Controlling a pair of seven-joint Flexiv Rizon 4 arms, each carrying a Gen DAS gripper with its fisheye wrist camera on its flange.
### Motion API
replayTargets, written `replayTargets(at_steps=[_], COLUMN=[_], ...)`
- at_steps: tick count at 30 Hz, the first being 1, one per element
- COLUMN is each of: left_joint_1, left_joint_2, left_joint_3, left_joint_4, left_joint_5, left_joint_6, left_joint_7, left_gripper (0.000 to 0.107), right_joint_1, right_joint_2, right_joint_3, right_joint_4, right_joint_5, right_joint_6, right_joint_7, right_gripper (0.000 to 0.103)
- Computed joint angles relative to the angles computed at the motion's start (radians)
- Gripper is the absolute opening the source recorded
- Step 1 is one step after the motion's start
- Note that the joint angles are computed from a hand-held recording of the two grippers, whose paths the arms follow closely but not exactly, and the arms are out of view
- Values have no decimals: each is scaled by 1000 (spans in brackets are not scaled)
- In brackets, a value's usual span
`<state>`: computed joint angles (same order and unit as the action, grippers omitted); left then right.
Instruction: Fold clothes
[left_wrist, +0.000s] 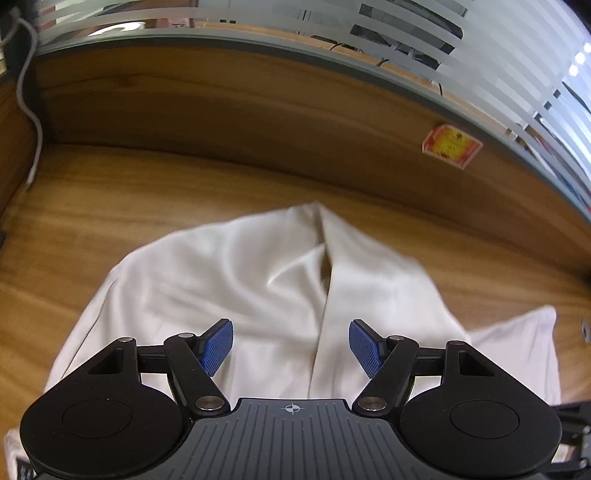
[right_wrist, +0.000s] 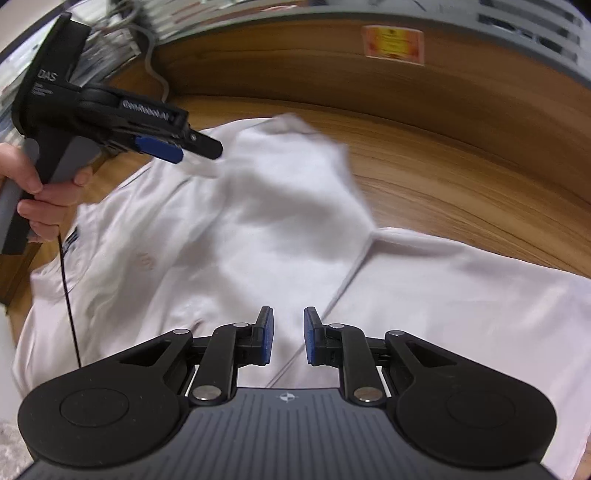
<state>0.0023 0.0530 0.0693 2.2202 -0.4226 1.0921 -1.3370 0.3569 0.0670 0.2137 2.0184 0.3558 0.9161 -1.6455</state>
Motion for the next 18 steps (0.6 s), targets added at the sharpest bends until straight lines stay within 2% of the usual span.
replayTargets(at_steps=[5, 14, 18], left_joint_1=[9, 44, 56], left_joint_2=[-85, -230, -270], left_joint_3=[-18, -48, -62], left_joint_4=[-76, -246, -285], left_joint_5=[-88, -81, -115], left_joint_6=[-18, -142, -191], left_joint_7=[12, -24, -33], left_gripper=[72, 72, 71], right_joint_1=[-11, -27, -32], right_joint_2=[-42, -86, -93], right_joint_3=[-7, 4, 7], right_joint_4=[-11, -31, -29], right_joint_5=[-1, 12, 7], right_joint_6=[36, 72, 84], right_joint_7=[25, 49, 61], right_gripper=[23, 28, 28])
